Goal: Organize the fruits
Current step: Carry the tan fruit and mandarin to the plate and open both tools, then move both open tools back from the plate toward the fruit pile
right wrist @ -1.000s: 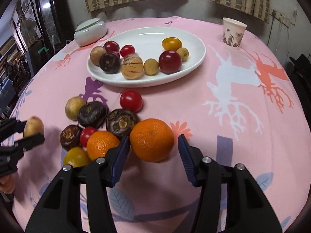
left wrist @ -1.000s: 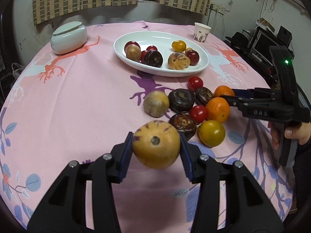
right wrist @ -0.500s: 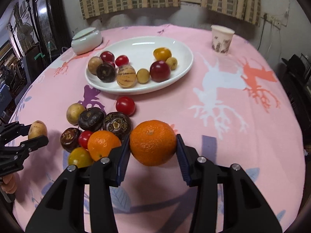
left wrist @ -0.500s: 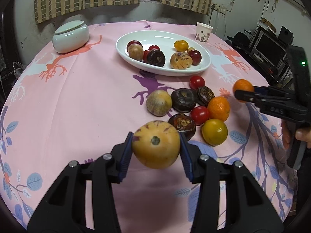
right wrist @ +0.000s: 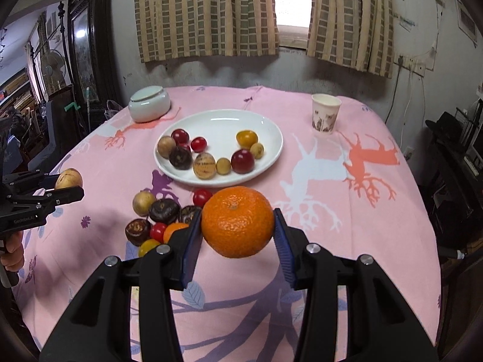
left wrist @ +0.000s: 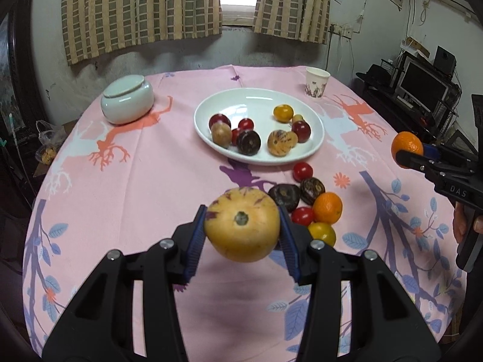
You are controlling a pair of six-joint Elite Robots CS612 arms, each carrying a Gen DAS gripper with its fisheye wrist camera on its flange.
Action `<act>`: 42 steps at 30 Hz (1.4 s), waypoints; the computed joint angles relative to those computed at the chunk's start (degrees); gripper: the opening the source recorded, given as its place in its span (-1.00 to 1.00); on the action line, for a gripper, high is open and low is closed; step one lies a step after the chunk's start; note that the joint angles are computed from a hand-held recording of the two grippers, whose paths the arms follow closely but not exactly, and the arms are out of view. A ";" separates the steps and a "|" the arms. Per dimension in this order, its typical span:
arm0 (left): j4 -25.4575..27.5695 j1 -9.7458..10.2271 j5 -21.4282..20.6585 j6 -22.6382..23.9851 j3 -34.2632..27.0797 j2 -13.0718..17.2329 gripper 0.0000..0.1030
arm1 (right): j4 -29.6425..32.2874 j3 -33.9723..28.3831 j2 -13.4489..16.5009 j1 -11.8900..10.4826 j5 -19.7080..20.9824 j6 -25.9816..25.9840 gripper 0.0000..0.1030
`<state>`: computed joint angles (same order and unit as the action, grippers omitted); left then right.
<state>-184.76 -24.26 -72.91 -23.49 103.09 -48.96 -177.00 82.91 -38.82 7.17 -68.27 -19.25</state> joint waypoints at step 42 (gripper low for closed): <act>13.39 3.53 -0.34 -0.91 -20.98 9.77 0.58 | 5.36 -20.96 12.44 4.01 -3.53 0.33 0.05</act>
<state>-171.37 -20.73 -73.25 -24.40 82.11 -39.18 -171.64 61.95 -26.38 11.19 -71.80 -18.92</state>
